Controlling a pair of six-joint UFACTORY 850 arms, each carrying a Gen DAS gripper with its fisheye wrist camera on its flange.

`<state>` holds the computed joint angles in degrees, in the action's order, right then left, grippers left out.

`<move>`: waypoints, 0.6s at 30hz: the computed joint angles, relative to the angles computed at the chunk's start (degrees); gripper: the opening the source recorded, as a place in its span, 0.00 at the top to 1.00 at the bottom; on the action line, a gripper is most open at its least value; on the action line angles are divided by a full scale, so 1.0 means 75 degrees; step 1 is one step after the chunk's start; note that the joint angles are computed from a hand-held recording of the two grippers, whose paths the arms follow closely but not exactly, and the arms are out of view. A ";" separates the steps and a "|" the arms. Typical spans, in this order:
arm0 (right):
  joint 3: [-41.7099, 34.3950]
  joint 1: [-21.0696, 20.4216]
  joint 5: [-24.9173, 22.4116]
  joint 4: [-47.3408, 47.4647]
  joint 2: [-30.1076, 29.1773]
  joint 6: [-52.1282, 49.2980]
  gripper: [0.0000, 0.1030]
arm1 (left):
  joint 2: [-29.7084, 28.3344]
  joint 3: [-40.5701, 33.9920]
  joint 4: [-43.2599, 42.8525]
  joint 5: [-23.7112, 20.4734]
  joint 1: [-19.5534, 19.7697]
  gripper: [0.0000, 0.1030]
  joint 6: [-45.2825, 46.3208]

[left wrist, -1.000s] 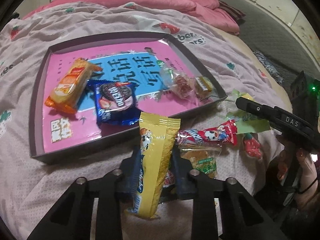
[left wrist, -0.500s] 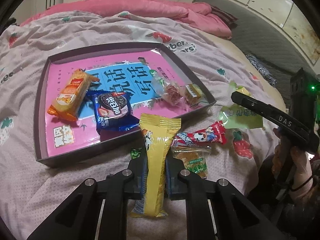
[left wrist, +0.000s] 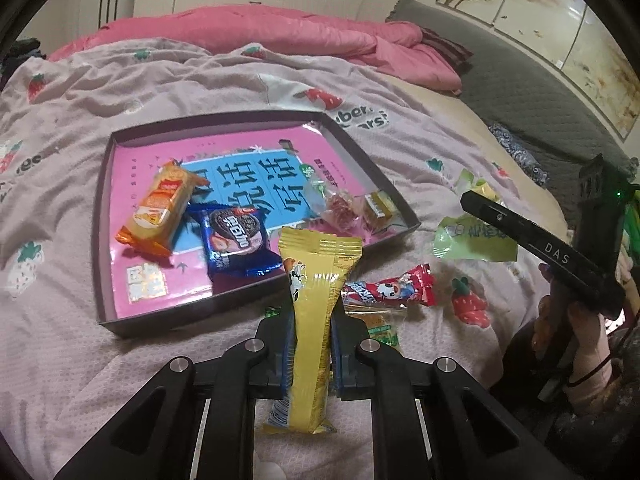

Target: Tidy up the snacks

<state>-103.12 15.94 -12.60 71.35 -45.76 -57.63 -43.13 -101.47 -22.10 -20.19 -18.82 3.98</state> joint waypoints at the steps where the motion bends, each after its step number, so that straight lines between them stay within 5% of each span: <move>1: 0.0015 -0.0007 -0.0036 0.0214 0.0009 -0.0189 0.66 | 0.0034 0.0022 0.0108 0.0040 -0.0005 0.86 -0.0083; 18: 0.0139 -0.0072 -0.0560 0.1893 0.0110 -0.1842 0.66 | 0.0526 0.0370 0.1071 0.0423 -0.0062 0.86 -0.1116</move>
